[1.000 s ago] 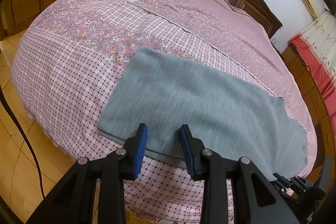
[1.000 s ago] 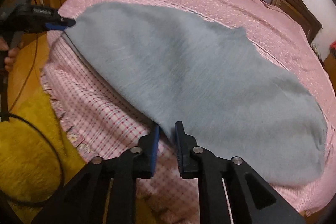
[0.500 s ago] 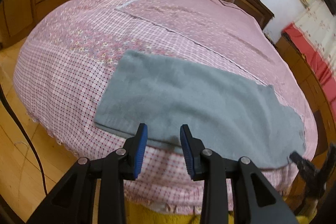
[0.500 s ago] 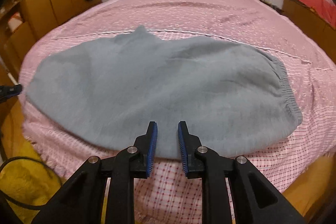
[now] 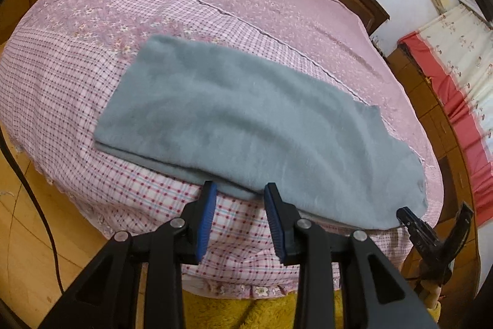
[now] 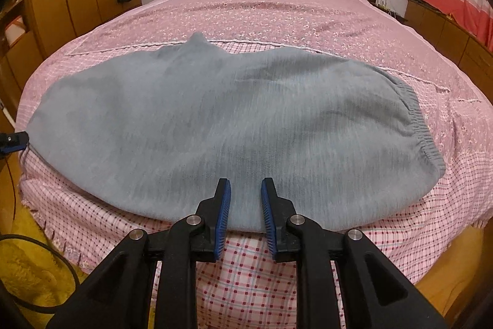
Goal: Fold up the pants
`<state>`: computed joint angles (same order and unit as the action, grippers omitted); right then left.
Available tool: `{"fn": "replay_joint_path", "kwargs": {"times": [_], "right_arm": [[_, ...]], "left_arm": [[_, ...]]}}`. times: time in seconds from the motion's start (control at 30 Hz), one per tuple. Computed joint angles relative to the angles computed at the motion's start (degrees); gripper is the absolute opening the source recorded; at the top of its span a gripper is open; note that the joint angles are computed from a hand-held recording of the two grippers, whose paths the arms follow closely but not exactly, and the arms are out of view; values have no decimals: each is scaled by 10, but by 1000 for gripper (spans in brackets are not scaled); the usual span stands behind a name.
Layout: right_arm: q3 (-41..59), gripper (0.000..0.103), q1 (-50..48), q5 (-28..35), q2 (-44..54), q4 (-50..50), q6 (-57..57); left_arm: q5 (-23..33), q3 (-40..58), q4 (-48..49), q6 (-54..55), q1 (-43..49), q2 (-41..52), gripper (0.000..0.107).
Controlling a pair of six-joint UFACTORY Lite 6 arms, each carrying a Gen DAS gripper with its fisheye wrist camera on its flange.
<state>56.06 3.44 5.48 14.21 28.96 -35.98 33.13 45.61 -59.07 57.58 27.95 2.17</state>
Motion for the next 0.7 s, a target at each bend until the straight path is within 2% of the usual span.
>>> {"fn": "replay_joint_path", "kwargs": {"times": [0.5, 0.53, 0.57, 0.6, 0.7], "right_arm": [[-4, 24, 11, -14, 4, -98, 98], [-4, 24, 11, -13, 3, -94, 94], [-4, 24, 10, -12, 3, -85, 84], [-5, 24, 10, -11, 2, -77, 76], [-7, 24, 9, -12, 1, -49, 48]], "left_arm": [[48, 40, -109, 55, 34, 64, 33], [42, 39, -113, 56, 34, 62, 28], [32, 33, -115, 59, 33, 54, 9], [29, 32, -113, 64, 36, 48, 3], [27, 11, -99, 71, 46, 6, 3]]}}
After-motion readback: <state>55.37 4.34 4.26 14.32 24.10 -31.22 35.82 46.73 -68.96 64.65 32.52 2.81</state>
